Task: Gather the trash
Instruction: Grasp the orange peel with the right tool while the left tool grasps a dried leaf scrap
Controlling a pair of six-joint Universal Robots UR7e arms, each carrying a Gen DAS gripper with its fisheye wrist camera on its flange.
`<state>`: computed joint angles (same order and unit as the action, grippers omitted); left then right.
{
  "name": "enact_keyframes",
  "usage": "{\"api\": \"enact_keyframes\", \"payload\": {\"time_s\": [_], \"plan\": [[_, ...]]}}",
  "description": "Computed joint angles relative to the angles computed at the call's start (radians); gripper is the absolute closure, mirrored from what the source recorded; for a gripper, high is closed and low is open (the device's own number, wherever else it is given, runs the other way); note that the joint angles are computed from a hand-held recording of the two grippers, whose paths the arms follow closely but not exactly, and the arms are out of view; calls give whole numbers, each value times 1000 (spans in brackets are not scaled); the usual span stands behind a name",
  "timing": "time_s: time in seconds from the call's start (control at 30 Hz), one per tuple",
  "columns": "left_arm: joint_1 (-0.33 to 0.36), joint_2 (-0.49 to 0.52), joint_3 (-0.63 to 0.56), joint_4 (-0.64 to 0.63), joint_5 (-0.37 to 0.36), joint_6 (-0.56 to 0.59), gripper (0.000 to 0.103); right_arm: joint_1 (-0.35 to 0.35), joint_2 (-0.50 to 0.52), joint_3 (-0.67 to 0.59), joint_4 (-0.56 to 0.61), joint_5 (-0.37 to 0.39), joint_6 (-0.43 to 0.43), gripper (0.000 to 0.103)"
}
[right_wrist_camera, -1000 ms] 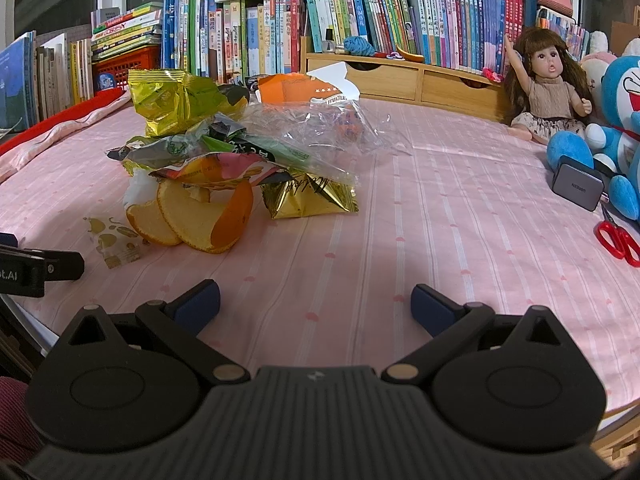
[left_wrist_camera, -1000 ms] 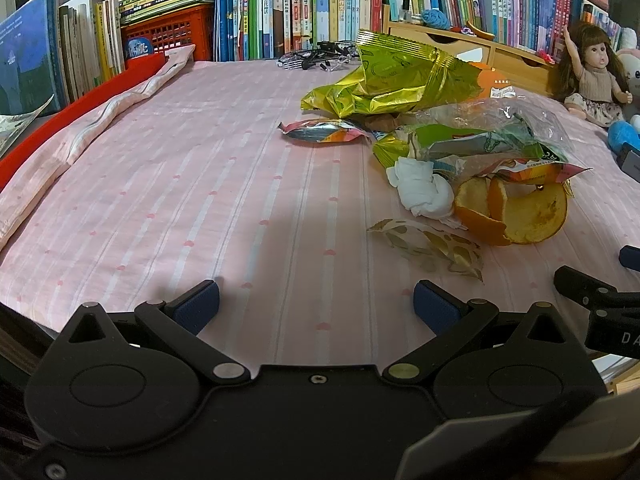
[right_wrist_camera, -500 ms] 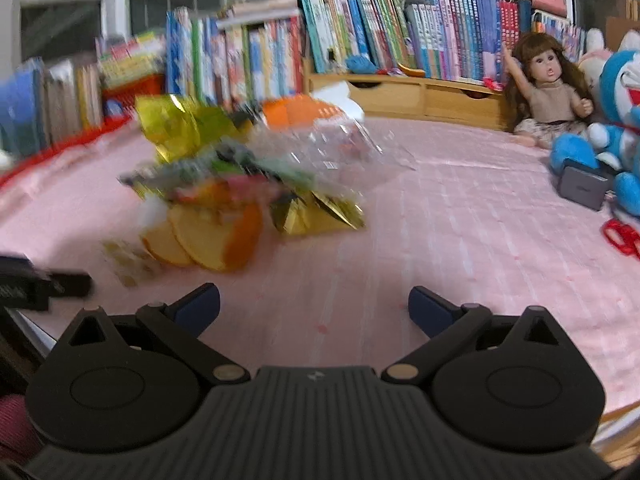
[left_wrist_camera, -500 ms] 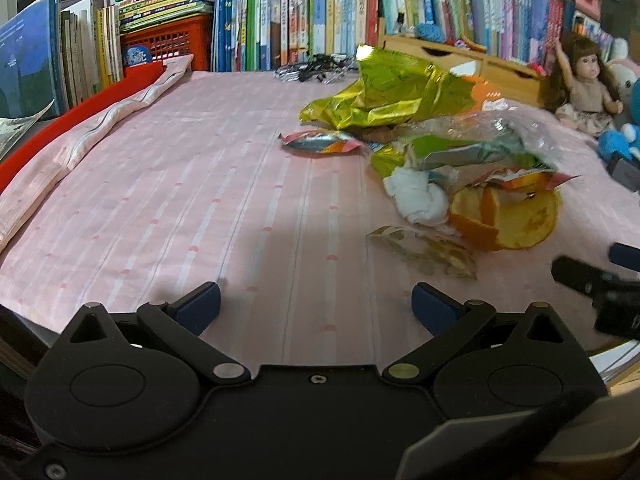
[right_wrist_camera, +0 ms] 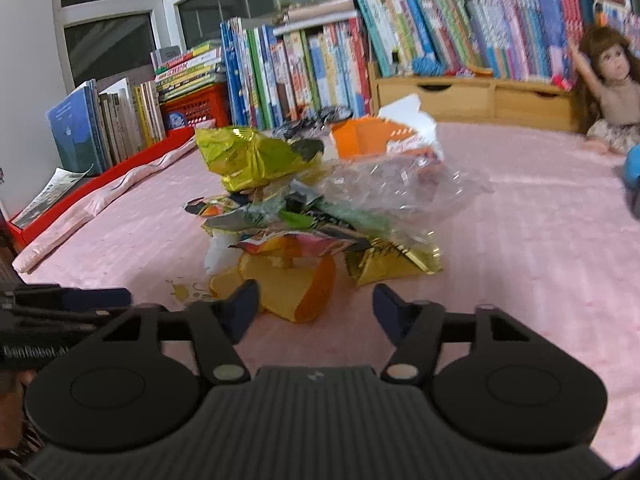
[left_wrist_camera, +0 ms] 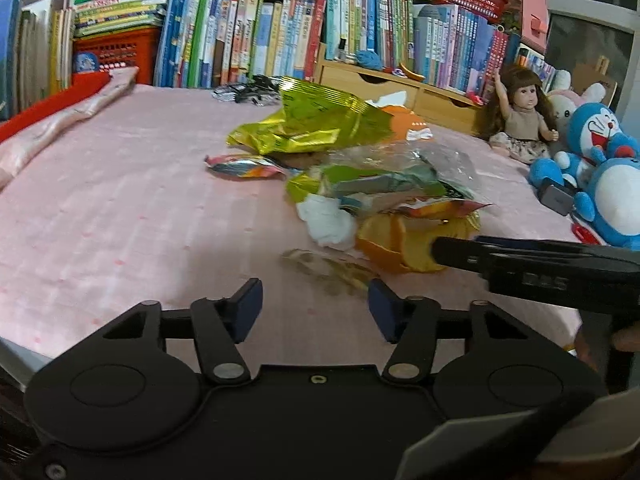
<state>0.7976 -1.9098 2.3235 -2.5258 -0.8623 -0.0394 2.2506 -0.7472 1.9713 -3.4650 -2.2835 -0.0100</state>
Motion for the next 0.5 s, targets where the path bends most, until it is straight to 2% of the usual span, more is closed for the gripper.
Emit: {"api": "enact_keyframes", "payload": {"time_s": [0.03,0.13,0.17,0.23,0.3,0.37,0.5], "plan": [[7,5,-3,-6,-19,-3,49,-5,4,-4,4,6,8,50],[33,34,-19,-37,-65,-23,51,-11,8,-19,53,-8,82,84],[42,48,-25,-52,-77,-27,53,-8,9,-16,38,-13,83,86],[69,86,-52,-45,-110,-50,75,5,11,-1,-12,-26,55,89],[103,122,-83,-17,-155,-92,86,23,12,7,-40,-68,37,92],[116,145,-86,-44,-172,-96,93,36,6,16,-55,-100,33,92],[73,136,-55,-80,-111,-51,99,55,-1,33,-90,-157,16,92]]}}
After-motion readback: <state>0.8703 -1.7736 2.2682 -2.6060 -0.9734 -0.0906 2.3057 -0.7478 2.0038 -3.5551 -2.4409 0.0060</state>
